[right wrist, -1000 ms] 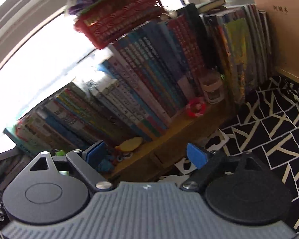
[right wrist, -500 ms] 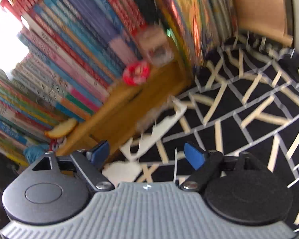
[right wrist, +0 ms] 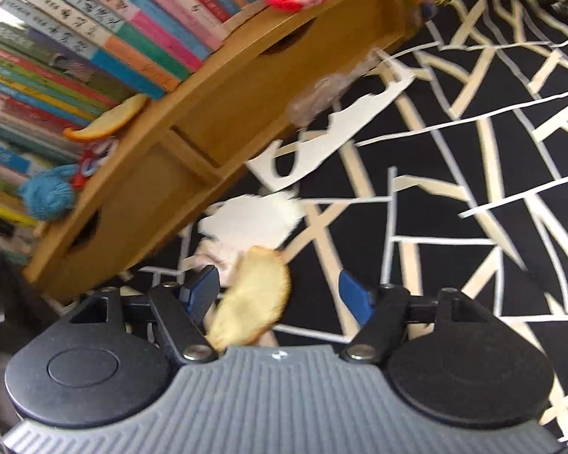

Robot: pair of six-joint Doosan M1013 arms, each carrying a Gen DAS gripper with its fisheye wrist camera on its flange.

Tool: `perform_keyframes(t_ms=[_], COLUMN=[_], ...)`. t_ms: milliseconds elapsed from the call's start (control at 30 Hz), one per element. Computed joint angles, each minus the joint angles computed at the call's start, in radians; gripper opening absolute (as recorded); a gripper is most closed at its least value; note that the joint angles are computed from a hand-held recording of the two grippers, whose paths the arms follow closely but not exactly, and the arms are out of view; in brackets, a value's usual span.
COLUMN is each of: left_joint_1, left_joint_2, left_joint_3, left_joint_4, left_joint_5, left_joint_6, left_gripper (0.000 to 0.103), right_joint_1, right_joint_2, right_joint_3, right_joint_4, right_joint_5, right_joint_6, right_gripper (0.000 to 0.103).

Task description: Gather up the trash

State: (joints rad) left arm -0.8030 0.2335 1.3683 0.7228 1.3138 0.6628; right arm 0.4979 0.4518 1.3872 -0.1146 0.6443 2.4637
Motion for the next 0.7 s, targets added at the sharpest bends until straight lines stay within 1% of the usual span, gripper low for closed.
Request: perform_keyframes(t_ms=[67,133,167,200,267,300,333,433,500,700], left_joint_1=[-0.001,-0.001,-0.002,-0.002,-0.001,-0.001,0.0,-0.003,-0.007,-0.01], left_joint_2=[0.003,0.005,0.006,0.007,0.007,0.007,0.007,0.008,0.011,0.008], left_joint_3=[-0.003,-0.007,-0.008,-0.009,-0.009,-0.01,-0.01,-0.009,-0.009,-0.001], left_joint_4=[0.002,0.003,0.005,0.005,0.002,0.001,0.001,0.013,0.03,0.048], left_joint_5=[0.008,0.015,0.017,0.02,0.02,0.02,0.02,0.021,0.024,0.017], left_joint_6=[0.002,0.001,0.003,0.005,0.01,0.012,0.011,0.0,-0.012,-0.042], left_gripper=[0.097,0.097,0.097,0.097,0.097,0.097,0.097,0.097,0.097,0.097], right_joint_1=[0.006,0.009,0.013,0.017,0.02,0.018,0.018,0.023,0.027,0.016], right_joint_2=[-0.009,-0.02,-0.022,-0.022,-0.021,-0.019,-0.021,-0.025,-0.032,-0.07], right_joint_3=[0.026,0.061,0.07,0.073,0.072,0.069,0.067,0.065,0.067,0.081], right_joint_4=[-0.037,-0.032,-0.05,-0.076,-0.055,-0.024,-0.011,-0.037,-0.083,-0.177], right_joint_5=[-0.046,-0.114,-0.131,-0.14,-0.14,-0.132,-0.12,-0.108,-0.109,-0.132], right_joint_6=[0.067,0.084,0.099,0.116,0.097,0.079,0.07,0.075,0.128,0.25], right_gripper=[0.077,0.073,0.072,0.062,0.036,0.015,0.012,0.01,0.01,0.009])
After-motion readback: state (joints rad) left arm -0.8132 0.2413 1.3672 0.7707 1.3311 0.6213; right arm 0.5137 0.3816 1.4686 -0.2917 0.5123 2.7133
